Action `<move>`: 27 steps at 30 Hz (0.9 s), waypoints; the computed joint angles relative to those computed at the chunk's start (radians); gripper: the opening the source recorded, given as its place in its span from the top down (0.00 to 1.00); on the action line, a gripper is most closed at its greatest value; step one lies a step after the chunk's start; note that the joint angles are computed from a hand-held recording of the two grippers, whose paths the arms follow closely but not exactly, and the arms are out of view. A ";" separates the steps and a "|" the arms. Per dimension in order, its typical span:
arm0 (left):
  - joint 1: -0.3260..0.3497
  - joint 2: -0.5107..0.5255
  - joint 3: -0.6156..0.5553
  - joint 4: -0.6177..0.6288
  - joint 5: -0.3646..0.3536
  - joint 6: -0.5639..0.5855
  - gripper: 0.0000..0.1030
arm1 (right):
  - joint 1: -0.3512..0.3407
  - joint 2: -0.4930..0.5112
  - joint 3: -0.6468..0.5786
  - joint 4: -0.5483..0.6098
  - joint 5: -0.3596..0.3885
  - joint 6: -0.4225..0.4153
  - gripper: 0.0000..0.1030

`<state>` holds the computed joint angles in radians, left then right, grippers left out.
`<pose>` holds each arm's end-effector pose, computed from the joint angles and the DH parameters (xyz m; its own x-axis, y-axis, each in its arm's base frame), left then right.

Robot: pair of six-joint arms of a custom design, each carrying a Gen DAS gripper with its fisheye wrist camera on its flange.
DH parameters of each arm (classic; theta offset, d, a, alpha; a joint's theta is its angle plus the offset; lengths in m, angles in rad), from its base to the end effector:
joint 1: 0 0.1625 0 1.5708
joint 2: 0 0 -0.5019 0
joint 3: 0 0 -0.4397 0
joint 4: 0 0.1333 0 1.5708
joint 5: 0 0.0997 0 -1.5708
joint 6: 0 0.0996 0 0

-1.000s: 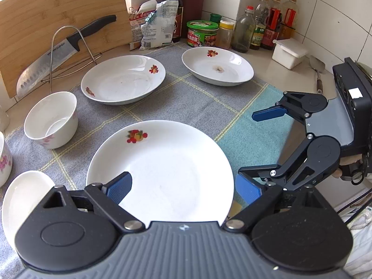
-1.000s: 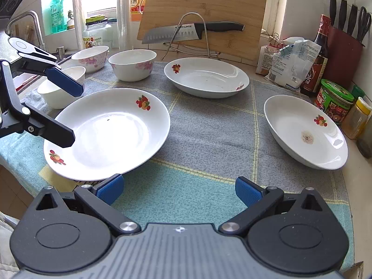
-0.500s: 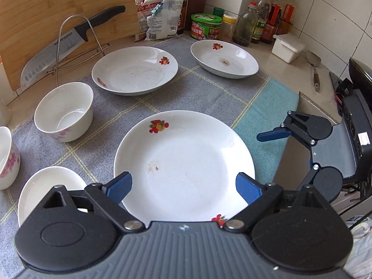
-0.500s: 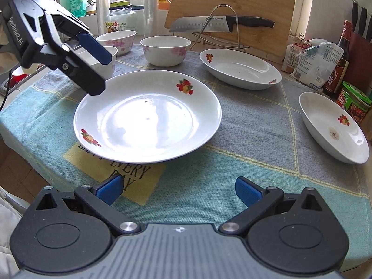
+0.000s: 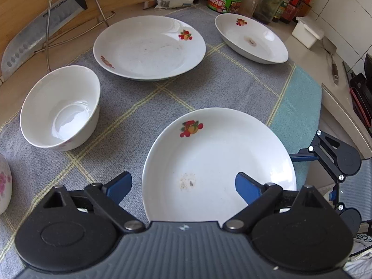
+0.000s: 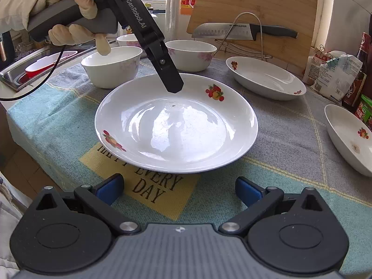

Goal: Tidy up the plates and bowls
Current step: 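Close the left tool on the fruit-decal plate rim and lift it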

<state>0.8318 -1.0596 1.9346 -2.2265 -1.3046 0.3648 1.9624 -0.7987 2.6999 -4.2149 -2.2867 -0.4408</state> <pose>-0.2888 -0.5537 0.1473 -0.3956 0.9040 -0.1623 0.8548 0.4270 0.2948 0.1894 -0.2807 0.1183 -0.6640 -0.1798 0.7258 -0.6241 0.6679 -0.4055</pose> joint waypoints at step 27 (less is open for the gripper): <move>0.022 0.092 -0.120 0.195 -0.045 -0.019 0.16 | -0.018 0.014 -0.022 -0.007 0.017 0.013 0.00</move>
